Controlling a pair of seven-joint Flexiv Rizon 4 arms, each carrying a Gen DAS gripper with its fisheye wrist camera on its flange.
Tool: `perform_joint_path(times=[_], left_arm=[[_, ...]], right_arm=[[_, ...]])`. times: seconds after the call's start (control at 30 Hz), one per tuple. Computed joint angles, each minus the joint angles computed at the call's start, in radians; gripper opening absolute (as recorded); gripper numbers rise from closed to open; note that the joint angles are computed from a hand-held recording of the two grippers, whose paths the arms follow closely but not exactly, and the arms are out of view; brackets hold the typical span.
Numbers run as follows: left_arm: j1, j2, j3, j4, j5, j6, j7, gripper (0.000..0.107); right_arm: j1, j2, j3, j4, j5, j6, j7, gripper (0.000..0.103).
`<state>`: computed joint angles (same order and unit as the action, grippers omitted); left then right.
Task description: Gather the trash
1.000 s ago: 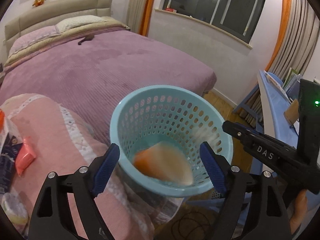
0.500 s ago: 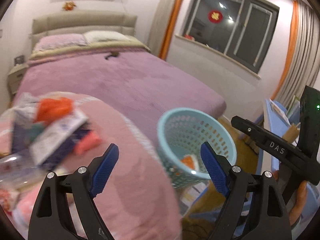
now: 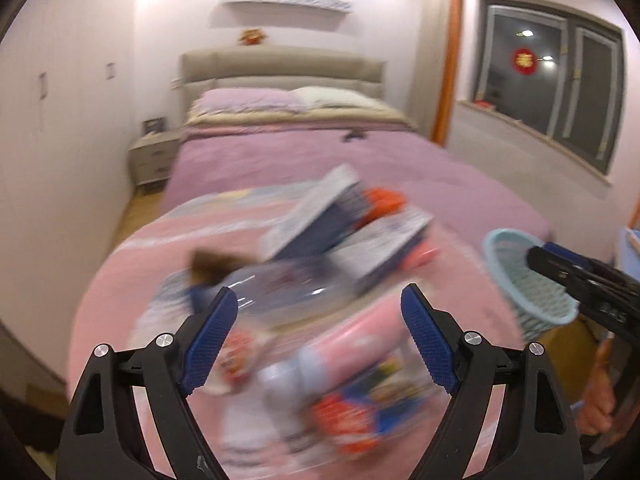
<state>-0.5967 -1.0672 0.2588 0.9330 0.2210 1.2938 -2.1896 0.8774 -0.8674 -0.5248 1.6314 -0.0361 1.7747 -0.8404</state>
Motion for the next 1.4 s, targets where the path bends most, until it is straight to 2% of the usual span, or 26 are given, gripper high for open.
perform_joint_path(times=[0.13, 0.23, 0.3, 0.37, 0.4, 0.53, 0.67, 0.73, 0.77, 0.83, 0.9, 1.13, 1.2, 1.27, 1.3, 1.37, 1.4], left_arm=[[0.015, 0.020, 0.025, 0.068, -0.002, -0.051, -0.056, 0.082], [0.058, 0.024, -0.019, 0.110, -0.019, -0.050, -0.053, 0.082], [0.089, 0.019, -0.054, 0.119, -0.040, -0.047, -0.032, 0.082], [0.114, 0.018, -0.084, 0.143, -0.060, -0.023, -0.007, 0.082], [0.139, 0.013, -0.122, 0.147, -0.081, -0.008, 0.025, 0.082], [0.170, 0.000, -0.165, 0.184, -0.150, 0.041, 0.079, 0.082], [0.176, -0.024, -0.175, 0.173, -0.210, 0.040, 0.116, 0.078], [0.190, -0.018, -0.201, 0.202, -0.226, 0.087, 0.147, 0.065], [0.191, -0.016, -0.206, 0.208, -0.238, 0.095, 0.160, 0.064], [0.172, -0.005, -0.176, 0.227, -0.255, 0.103, 0.155, 0.064], [0.169, 0.012, -0.167, 0.264, -0.266, 0.130, 0.156, 0.064], [0.127, 0.075, -0.100, 0.398, -0.297, 0.223, 0.130, 0.064], [0.117, 0.085, -0.084, 0.424, -0.307, 0.241, 0.128, 0.064], [0.093, 0.092, -0.052, 0.441, -0.316, 0.246, 0.120, 0.064], [0.085, 0.096, -0.040, 0.450, -0.318, 0.249, 0.118, 0.064], [0.083, 0.109, -0.039, 0.478, -0.318, 0.254, 0.128, 0.064], [0.086, 0.113, -0.044, 0.486, -0.319, 0.254, 0.137, 0.064]], right_arm=[[-0.097, -0.022, 0.165, -0.093, -0.079, -0.067, -0.011, 0.048], [-0.143, -0.044, 0.255, -0.139, -0.132, -0.099, -0.006, 0.053], [-0.132, -0.060, 0.261, -0.152, -0.155, -0.112, 0.013, 0.068], [-0.122, -0.072, 0.265, -0.159, -0.175, -0.127, 0.030, 0.078], [-0.124, -0.075, 0.273, -0.162, -0.186, -0.135, 0.035, 0.082], [-0.143, -0.094, 0.310, -0.185, -0.227, -0.173, 0.056, 0.083], [-0.156, -0.114, 0.328, -0.208, -0.262, -0.207, 0.077, 0.083], [-0.192, -0.122, 0.376, -0.227, -0.278, -0.222, 0.069, 0.083], [-0.226, -0.129, 0.427, -0.242, -0.288, -0.229, 0.048, 0.083], [-0.297, -0.145, 0.541, -0.274, -0.303, -0.253, -0.013, 0.083], [-0.327, -0.157, 0.603, -0.291, -0.306, -0.266, -0.060, 0.083], [-0.303, -0.130, 0.624, -0.237, -0.316, -0.212, -0.164, 0.083], [-0.335, -0.127, 0.690, -0.222, -0.322, -0.197, -0.222, 0.083], [-0.402, -0.136, 0.807, -0.218, -0.330, -0.196, -0.310, 0.083], [-0.422, -0.136, 0.840, -0.209, -0.327, -0.193, -0.343, 0.083], [-0.409, -0.119, 0.812, -0.192, -0.312, -0.187, -0.361, 0.083], [-0.376, -0.107, 0.756, -0.185, -0.300, -0.184, -0.346, 0.083]])
